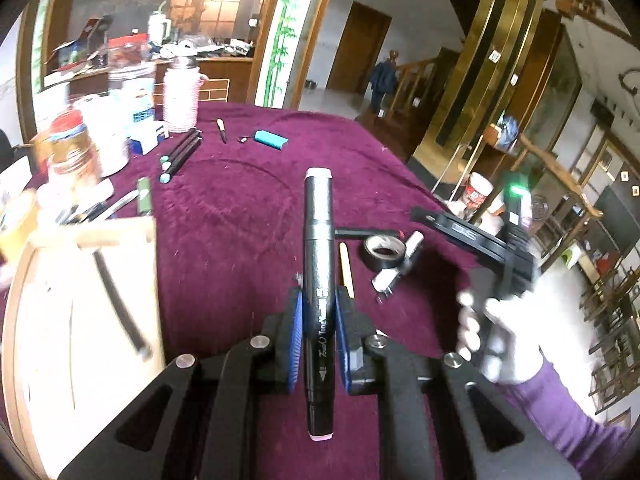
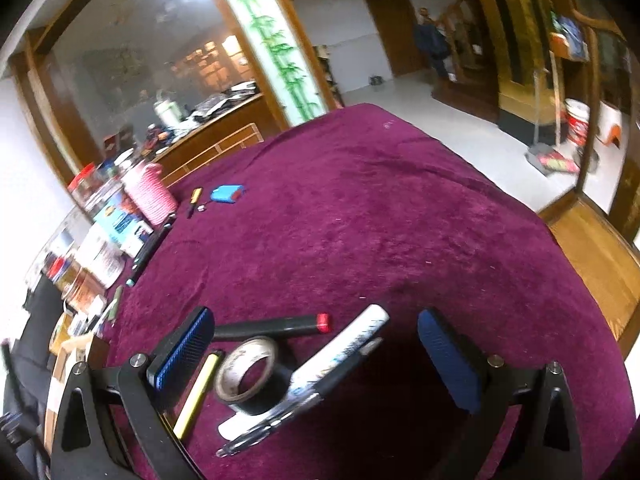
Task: Organize rigid objects
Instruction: 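Carry the black marker to the tray while the right tool grasps a yellow pen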
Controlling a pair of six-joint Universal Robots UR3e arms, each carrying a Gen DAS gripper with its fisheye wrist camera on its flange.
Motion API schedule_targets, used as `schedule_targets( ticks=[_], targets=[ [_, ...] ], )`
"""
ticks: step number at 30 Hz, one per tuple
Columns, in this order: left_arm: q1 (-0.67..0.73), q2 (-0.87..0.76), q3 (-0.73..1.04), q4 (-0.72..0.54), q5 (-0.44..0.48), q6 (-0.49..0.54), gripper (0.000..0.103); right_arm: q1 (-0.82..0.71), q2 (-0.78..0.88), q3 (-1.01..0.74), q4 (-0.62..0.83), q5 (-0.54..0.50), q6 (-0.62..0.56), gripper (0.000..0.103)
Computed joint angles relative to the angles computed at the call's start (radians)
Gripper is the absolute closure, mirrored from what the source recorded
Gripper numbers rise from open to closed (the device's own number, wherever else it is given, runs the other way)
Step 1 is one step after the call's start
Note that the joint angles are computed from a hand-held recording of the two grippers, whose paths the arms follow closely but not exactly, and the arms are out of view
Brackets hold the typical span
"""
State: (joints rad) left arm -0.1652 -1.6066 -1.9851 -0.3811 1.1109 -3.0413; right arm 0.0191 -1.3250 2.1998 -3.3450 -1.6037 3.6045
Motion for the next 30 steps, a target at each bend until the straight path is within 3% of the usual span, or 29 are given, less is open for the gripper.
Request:
schedule_targets(
  ticks=[6,8,11,14,16,18,23,26,27,29,30],
  targets=[
    [0.138,0.299,-0.305,-0.005,-0.103,0.053,0.088,0.094,0.032,-0.062,0.007,-0.077,-0.048,0.001],
    [0.202,0.378,-0.364,-0.047,-0.158,0.068,0.088,0.117,0.007,-0.085,0.068,-0.048,-0.045,0.005],
    [0.269,0.44,-0.416,-0.07,-0.18,0.092,0.088,0.17,-0.01,-0.167,0.201,0.019,-0.058,0.019],
    [0.366,0.503,-0.459,-0.133,-0.24,0.136,0.088,0.243,0.051,-0.344,0.41,-0.007,-0.091,0.033],
    [0.447,0.555,-0.485,-0.209,-0.291,0.185,0.088,0.26,0.103,-0.438,0.512,-0.005,-0.092,0.046],
    [0.526,0.618,-0.502,-0.306,-0.333,0.245,0.088,0.274,0.164,-0.53,0.609,-0.02,-0.082,0.051],
    [0.769,0.829,-0.508,-0.717,-0.432,0.482,0.088,0.28,0.29,-0.682,0.776,-0.049,-0.027,0.061],
    [0.862,0.867,-0.499,-0.865,-0.451,0.579,0.088,0.318,0.317,-0.712,0.786,-0.141,-0.005,0.07],
    [0.875,0.866,-0.497,-0.882,-0.451,0.589,0.088,0.326,0.323,-0.72,0.793,-0.161,-0.004,0.083],
    [0.911,0.877,-0.492,-0.942,-0.457,0.621,0.088,0.32,0.305,-0.687,0.763,-0.144,-0.006,0.095],
    [0.934,0.885,-0.488,-0.981,-0.462,0.647,0.088,0.313,0.287,-0.658,0.741,-0.132,0.001,0.095]
  ],
)
